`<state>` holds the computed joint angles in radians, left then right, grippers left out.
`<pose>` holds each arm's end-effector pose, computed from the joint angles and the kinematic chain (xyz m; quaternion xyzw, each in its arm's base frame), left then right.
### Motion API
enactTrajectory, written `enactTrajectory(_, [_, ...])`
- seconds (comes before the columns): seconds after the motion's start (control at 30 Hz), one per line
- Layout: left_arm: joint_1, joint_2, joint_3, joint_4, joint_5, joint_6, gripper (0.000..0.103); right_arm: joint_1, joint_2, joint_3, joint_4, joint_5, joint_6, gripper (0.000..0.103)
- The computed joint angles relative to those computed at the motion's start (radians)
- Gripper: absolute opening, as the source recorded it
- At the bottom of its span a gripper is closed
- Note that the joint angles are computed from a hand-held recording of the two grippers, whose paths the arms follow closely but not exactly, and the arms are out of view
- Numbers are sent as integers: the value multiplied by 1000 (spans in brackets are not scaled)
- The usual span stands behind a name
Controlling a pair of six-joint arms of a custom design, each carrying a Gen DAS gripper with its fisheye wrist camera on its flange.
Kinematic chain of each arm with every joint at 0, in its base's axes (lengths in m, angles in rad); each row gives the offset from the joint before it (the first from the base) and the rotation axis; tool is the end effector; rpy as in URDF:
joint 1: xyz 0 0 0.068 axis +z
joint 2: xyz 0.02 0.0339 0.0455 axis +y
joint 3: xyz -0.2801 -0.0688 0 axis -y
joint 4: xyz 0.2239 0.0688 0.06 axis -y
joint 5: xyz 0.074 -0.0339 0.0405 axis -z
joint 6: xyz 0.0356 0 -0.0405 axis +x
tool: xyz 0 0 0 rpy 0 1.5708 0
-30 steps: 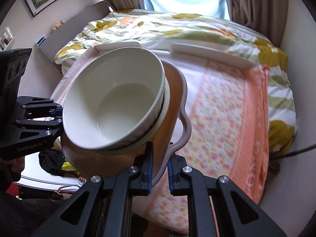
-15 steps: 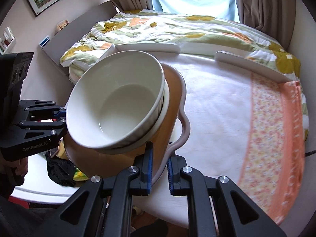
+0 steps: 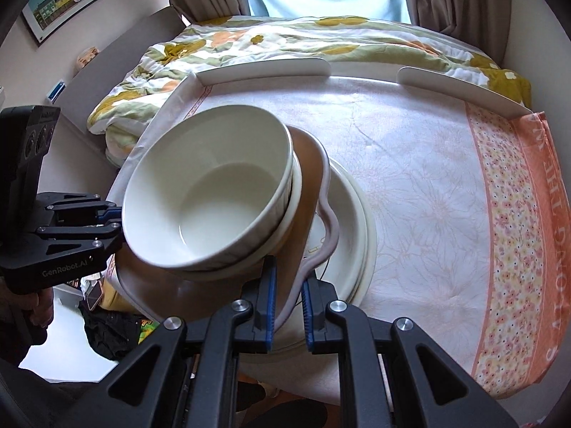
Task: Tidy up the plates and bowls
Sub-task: 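Carry the square dish with the bowls onto the plate stack, then lower the dish onto the plates and open both grippers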
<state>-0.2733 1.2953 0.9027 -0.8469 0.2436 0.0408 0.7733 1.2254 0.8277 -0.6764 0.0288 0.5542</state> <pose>0.1989 -0.0647 0.2502 0.1729 0.9638 -0.1380 0.1487 0.1489 0.1439 0.2493 -0.1024 0.9638 0.1404 0.2022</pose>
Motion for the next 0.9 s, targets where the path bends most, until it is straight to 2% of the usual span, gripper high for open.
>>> enactTrajectory(0.47, [-6, -12, 8, -1, -23, -18, 12, 49, -1, -4, -8, 63, 77, 12])
enactTrajectory(0.7, [-9, -67, 118, -112, -104, 23, 14, 47, -10, 40, -86, 79, 85, 12])
enactTrajectory(0.83, [3, -134, 159, -181, -101, 35, 14, 74, -57, 66, -151, 106, 122, 12])
enactTrajectory(0.9, [1, -180, 176, -209, -93, 28, 18, 111, -89, 93, -201, 148, 152, 12])
